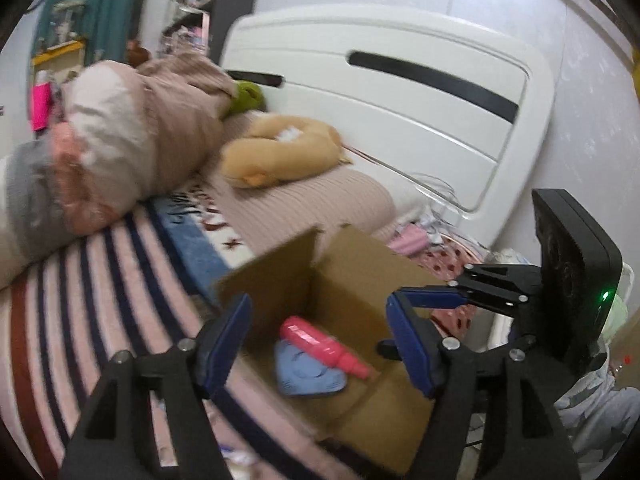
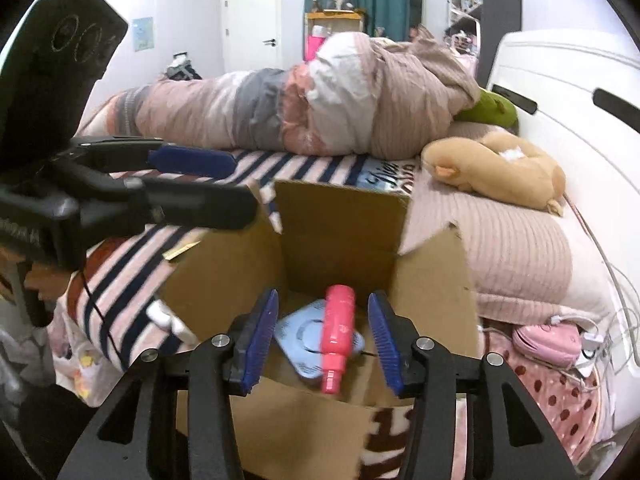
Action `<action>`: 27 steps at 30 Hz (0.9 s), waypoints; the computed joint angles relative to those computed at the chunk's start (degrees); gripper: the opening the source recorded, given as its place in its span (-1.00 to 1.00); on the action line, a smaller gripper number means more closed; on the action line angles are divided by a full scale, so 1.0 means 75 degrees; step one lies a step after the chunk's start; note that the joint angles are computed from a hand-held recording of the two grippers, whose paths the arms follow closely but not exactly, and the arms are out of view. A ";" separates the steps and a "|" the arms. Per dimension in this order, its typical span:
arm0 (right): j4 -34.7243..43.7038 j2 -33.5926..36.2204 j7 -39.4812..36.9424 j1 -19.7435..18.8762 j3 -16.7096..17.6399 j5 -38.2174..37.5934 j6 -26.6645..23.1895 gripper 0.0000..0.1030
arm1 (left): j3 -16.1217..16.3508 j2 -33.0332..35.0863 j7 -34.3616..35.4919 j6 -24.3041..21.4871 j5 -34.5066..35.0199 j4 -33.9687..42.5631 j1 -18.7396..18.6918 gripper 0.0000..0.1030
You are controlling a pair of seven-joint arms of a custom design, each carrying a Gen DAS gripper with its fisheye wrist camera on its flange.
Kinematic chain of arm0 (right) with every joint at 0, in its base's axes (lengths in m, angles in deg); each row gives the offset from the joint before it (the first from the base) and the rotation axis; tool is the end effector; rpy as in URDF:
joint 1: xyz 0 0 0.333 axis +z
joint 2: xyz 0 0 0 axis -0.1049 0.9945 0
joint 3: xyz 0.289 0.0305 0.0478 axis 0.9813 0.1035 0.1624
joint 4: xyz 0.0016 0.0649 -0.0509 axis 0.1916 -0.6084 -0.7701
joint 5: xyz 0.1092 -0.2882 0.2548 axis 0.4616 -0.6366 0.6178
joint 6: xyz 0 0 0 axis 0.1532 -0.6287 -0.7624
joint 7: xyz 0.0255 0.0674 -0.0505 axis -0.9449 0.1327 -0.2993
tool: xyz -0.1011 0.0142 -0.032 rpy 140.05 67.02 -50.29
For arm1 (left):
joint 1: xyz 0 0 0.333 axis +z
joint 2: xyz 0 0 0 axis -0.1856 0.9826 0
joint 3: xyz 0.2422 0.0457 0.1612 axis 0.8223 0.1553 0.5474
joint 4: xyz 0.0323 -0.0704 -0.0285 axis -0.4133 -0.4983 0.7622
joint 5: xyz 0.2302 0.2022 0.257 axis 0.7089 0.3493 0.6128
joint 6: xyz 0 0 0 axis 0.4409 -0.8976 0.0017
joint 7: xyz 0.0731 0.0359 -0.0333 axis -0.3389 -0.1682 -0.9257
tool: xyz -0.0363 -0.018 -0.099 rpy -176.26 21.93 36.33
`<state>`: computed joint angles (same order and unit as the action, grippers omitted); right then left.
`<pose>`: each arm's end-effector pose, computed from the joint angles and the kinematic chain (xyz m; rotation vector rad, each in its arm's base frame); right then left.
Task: Organize rigid objects
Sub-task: 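Carry the pink bottle into the box and release it, then grasp the white power bank with the right gripper while the left grasps the earbud case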
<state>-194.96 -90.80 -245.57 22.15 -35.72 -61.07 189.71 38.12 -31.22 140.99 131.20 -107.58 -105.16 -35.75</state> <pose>0.3667 0.3653 0.4097 -1.7061 1.7272 -0.8261 0.4987 -0.5164 0.4579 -0.7287 2.6706 -1.3958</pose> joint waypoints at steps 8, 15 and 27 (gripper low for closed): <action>0.1365 0.1179 0.0344 0.0199 -0.0124 -0.0889 0.1189 -0.04 | 0.0058 -0.1317 0.0583 0.1557 -0.0889 -0.2031 0.0833 0.49; 0.3268 0.3211 -0.1234 0.0734 -0.0469 0.0177 0.2052 -0.04 | -0.0131 -0.1383 0.1552 0.2003 -0.1806 -0.2882 0.1664 0.49; 0.5601 0.5736 -0.4266 0.1417 -0.0805 0.3019 0.0513 -0.04 | -0.1042 -0.0061 0.3570 0.1692 -0.3065 -0.2795 0.2826 0.49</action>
